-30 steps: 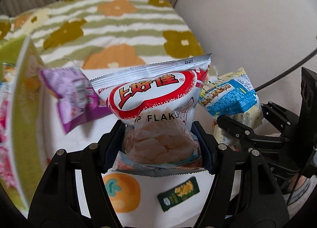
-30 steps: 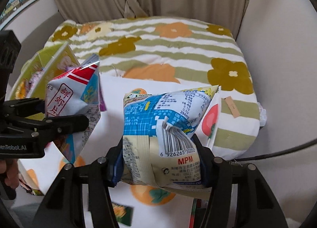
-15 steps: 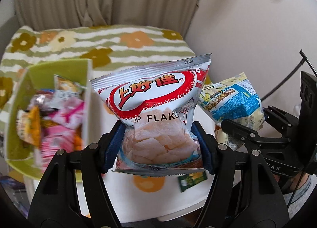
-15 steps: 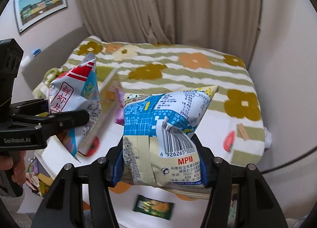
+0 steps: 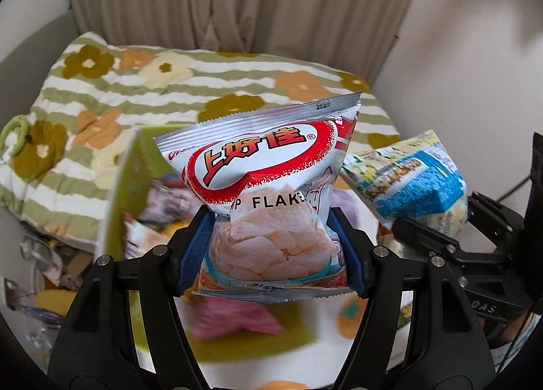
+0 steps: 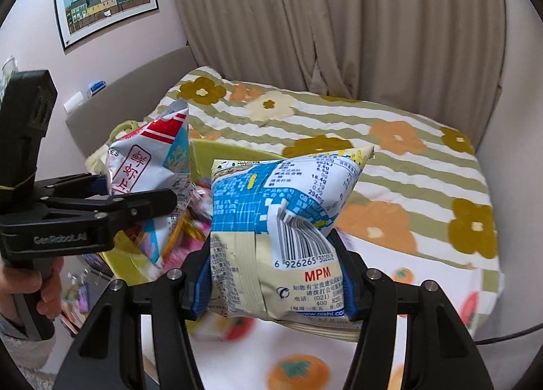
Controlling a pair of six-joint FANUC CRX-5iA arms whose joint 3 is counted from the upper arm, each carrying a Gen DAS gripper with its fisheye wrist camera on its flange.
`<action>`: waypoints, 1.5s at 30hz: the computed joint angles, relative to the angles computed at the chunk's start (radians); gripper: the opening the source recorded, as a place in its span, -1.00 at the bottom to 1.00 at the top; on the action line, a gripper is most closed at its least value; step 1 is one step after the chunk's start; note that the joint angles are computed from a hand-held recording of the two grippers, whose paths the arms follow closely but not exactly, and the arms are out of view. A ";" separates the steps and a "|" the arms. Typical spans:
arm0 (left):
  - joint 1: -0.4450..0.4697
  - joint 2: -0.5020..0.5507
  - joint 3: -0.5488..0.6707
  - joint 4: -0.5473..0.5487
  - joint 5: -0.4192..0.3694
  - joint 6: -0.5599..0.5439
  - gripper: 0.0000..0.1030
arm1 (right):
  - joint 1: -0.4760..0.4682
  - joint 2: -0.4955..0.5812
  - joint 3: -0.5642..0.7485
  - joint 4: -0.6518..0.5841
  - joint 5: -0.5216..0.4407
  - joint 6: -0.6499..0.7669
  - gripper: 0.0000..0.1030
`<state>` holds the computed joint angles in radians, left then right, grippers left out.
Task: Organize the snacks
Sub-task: 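Carry the flakes bag with the left tool while the right tool carries the MPM bag into the box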
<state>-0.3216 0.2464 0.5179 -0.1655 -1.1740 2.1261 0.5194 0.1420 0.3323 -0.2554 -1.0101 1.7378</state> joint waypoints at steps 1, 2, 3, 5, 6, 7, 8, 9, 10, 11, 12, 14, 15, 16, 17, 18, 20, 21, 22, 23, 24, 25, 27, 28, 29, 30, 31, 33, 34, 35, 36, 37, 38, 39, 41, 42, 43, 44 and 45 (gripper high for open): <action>0.031 0.003 -0.002 0.015 -0.005 -0.030 0.27 | 0.015 0.022 0.021 0.006 0.000 -0.021 0.06; 0.049 0.007 -0.002 0.025 -0.007 -0.048 0.27 | 0.028 0.041 0.038 0.016 0.001 -0.041 0.06; 0.080 0.013 -0.006 0.046 -0.006 -0.078 0.27 | 0.041 0.059 0.054 0.024 0.001 -0.062 0.06; 0.136 0.034 -0.007 0.101 -0.009 -0.148 0.27 | 0.063 0.101 0.093 0.041 -0.002 -0.107 0.06; 0.155 0.046 -0.004 0.118 -0.010 -0.175 0.27 | 0.073 0.120 0.107 0.052 -0.003 -0.132 0.06; 0.170 0.058 0.002 0.133 -0.012 -0.199 0.27 | 0.081 0.130 0.116 0.064 -0.005 -0.154 0.06; 0.191 0.082 0.016 0.161 -0.016 -0.241 0.28 | 0.089 0.143 0.128 0.075 -0.008 -0.175 0.06; 0.202 0.101 0.028 0.177 -0.022 -0.268 0.28 | 0.094 0.155 0.137 0.087 -0.011 -0.195 0.06; 0.212 0.126 0.049 0.191 -0.034 -0.293 0.33 | 0.101 0.164 0.141 0.104 -0.012 -0.220 0.06; 0.220 0.149 0.069 0.203 -0.046 -0.315 0.41 | 0.105 0.171 0.143 0.117 -0.014 -0.238 0.06; 0.223 0.168 0.087 0.206 -0.058 -0.325 0.48 | 0.109 0.181 0.147 0.132 -0.018 -0.262 0.06; 0.226 0.197 0.118 0.196 -0.075 -0.333 0.96 | 0.111 0.192 0.154 0.146 -0.026 -0.289 0.06; 0.221 0.205 0.131 0.175 -0.079 -0.326 0.99 | 0.110 0.199 0.159 0.151 -0.034 -0.300 0.06; 0.214 0.214 0.148 0.145 -0.090 -0.318 0.99 | 0.111 0.205 0.165 0.157 -0.039 -0.309 0.06; 0.211 0.221 0.159 0.129 -0.101 -0.316 0.99 | 0.112 0.211 0.169 0.162 -0.043 -0.316 0.06; 0.211 0.224 0.163 0.122 -0.108 -0.317 0.99 | 0.110 0.216 0.173 0.166 -0.049 -0.320 0.06; 0.213 0.205 0.132 0.122 -0.097 -0.305 0.99 | 0.107 0.224 0.181 0.164 -0.052 -0.327 0.06; 0.215 0.192 0.113 0.122 -0.091 -0.293 0.99 | 0.102 0.224 0.183 0.154 -0.049 -0.324 0.06; 0.215 0.176 0.093 0.120 -0.084 -0.280 0.99 | 0.100 0.225 0.184 0.148 -0.048 -0.323 0.06; 0.214 0.152 0.067 0.110 -0.077 -0.259 0.99 | 0.098 0.226 0.188 0.140 -0.049 -0.318 0.06; 0.210 0.135 0.051 0.098 -0.075 -0.242 0.99 | 0.095 0.226 0.193 0.128 -0.051 -0.308 0.06; 0.208 0.115 0.035 0.083 -0.074 -0.219 0.99 | 0.093 0.227 0.200 0.118 -0.055 -0.297 0.06; 0.208 0.079 -0.004 0.078 -0.056 -0.197 0.99 | 0.095 0.228 0.209 0.110 -0.055 -0.290 0.06; 0.209 0.067 -0.019 0.080 -0.047 -0.189 0.99 | 0.094 0.232 0.217 0.106 -0.052 -0.288 0.07; 0.213 0.053 -0.034 0.082 -0.040 -0.177 0.99 | 0.094 0.241 0.229 0.109 -0.052 -0.294 0.07; 0.213 0.048 -0.038 0.082 -0.041 -0.170 0.99 | 0.094 0.260 0.253 0.114 -0.059 -0.304 0.07; 0.213 0.043 -0.042 0.079 -0.043 -0.164 0.99 | 0.093 0.273 0.270 0.113 -0.063 -0.313 0.07; 0.212 0.028 -0.053 0.065 -0.044 -0.150 0.99 | 0.091 0.301 0.310 0.099 -0.074 -0.325 0.07; 0.211 0.021 -0.061 0.061 -0.042 -0.145 0.99 | 0.096 0.311 0.319 0.116 -0.075 -0.340 0.07; 0.210 0.012 -0.071 0.052 -0.041 -0.135 0.99 | 0.108 0.321 0.322 0.153 -0.070 -0.367 0.09; 0.210 0.008 -0.075 0.047 -0.042 -0.127 0.99 | 0.117 0.329 0.324 0.179 -0.066 -0.384 0.10; 0.210 0.007 -0.077 0.045 -0.044 -0.120 0.99 | 0.125 0.344 0.337 0.193 -0.071 -0.393 0.15; 0.211 0.002 -0.086 0.046 -0.043 -0.112 0.99 | 0.134 0.354 0.339 0.218 -0.066 -0.410 0.29; 0.212 -0.001 -0.093 0.048 -0.042 -0.108 0.99 | 0.145 0.355 0.326 0.249 -0.050 -0.427 0.40; 0.212 -0.010 -0.110 0.048 -0.040 -0.100 0.99 | 0.157 0.338 0.286 0.277 -0.014 -0.439 0.94; 0.211 -0.016 -0.119 0.046 -0.040 -0.096 0.99 | 0.161 0.314 0.245 0.280 0.019 -0.440 0.99; 0.211 -0.023 -0.131 0.045 -0.038 -0.095 0.99 | 0.162 0.294 0.213 0.277 0.042 -0.437 0.99; 0.210 -0.031 -0.143 0.044 -0.037 -0.092 0.99 | 0.163 0.278 0.187 0.277 0.057 -0.439 0.99; 0.210 -0.036 -0.153 0.046 -0.034 -0.091 0.99 | 0.164 0.261 0.158 0.276 0.069 -0.441 0.99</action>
